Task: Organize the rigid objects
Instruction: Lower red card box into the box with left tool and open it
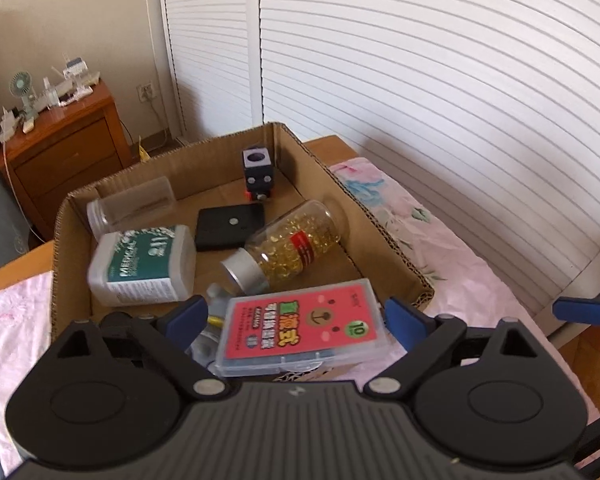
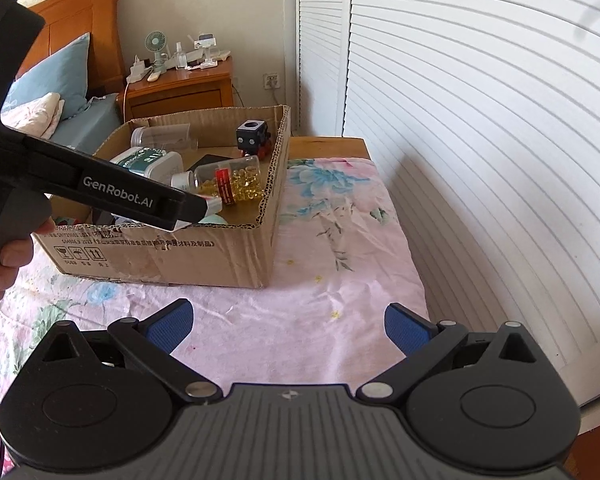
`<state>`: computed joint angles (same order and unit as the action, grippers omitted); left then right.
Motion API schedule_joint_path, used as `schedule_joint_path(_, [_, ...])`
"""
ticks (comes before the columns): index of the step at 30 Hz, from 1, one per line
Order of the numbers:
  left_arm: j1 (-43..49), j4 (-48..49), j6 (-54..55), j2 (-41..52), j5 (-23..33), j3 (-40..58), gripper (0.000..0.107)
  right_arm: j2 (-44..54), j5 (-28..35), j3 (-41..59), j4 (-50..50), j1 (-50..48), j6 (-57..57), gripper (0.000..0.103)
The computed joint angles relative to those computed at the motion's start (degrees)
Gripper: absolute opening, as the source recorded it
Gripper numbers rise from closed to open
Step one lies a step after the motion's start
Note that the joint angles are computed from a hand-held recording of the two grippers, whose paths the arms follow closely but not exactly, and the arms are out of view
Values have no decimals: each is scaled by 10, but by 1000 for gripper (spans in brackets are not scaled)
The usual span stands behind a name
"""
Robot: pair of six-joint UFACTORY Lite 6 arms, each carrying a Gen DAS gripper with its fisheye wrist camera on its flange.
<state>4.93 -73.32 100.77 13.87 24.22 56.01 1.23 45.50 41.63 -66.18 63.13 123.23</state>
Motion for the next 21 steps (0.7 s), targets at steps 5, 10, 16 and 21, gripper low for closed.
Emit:
schedule_joint_path(5, [34, -14, 14, -49, 27, -32, 97, 3, 4, 13, 8, 4, -13, 103])
schedule_joint_path(10, [94, -41, 40, -115, 60, -80, 98, 14, 13, 36, 17, 12, -27, 103])
schedule_joint_path(16, [194, -75, 94, -195, 95, -161, 99, 42, 15, 70, 30, 17, -50, 103])
schedule_joint_path(21, [273, -72, 126, -234, 129, -210, 99, 65, 15, 98, 38, 14, -65, 103])
